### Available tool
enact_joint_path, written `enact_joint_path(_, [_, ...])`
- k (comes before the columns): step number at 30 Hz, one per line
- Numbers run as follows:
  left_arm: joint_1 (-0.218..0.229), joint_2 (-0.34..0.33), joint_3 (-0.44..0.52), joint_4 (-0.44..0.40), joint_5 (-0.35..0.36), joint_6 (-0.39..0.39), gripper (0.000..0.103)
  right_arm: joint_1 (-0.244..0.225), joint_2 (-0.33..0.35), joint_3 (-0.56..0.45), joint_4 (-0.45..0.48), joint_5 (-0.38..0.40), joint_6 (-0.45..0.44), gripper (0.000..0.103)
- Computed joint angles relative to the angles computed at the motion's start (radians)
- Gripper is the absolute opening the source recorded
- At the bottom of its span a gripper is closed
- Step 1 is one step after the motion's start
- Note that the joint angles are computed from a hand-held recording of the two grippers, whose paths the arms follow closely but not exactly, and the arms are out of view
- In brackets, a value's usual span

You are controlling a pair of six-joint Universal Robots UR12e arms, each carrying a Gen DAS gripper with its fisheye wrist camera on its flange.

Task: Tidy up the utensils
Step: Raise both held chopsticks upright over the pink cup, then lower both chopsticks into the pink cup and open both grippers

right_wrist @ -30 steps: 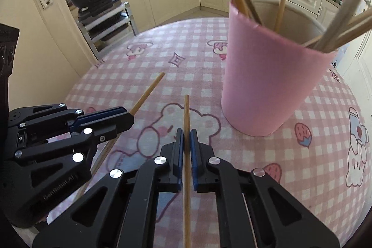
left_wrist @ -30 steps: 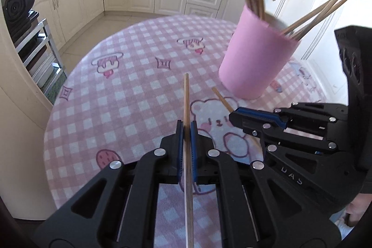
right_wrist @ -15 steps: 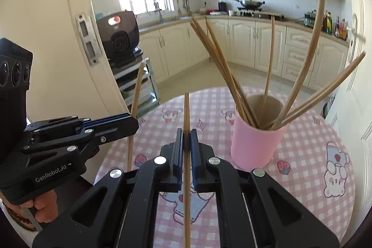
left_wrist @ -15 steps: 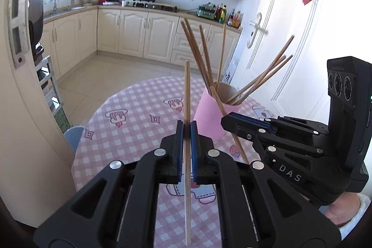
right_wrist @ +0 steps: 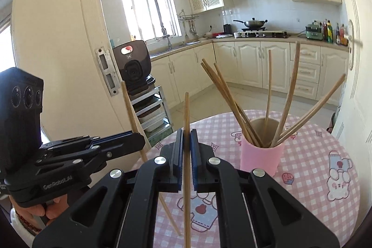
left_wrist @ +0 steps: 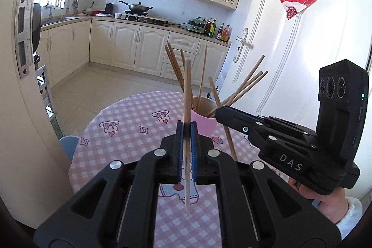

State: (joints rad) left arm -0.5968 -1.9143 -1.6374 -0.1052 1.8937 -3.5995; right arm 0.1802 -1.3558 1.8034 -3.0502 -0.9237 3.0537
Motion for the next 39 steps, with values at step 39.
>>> enact_joint_path(39, [-0.01, -0.174, 0.326, 0.105, 0.115, 0.218, 0.006, -0.016, 0.084, -0.102, -0.427, -0.225, 0.094, 0.005])
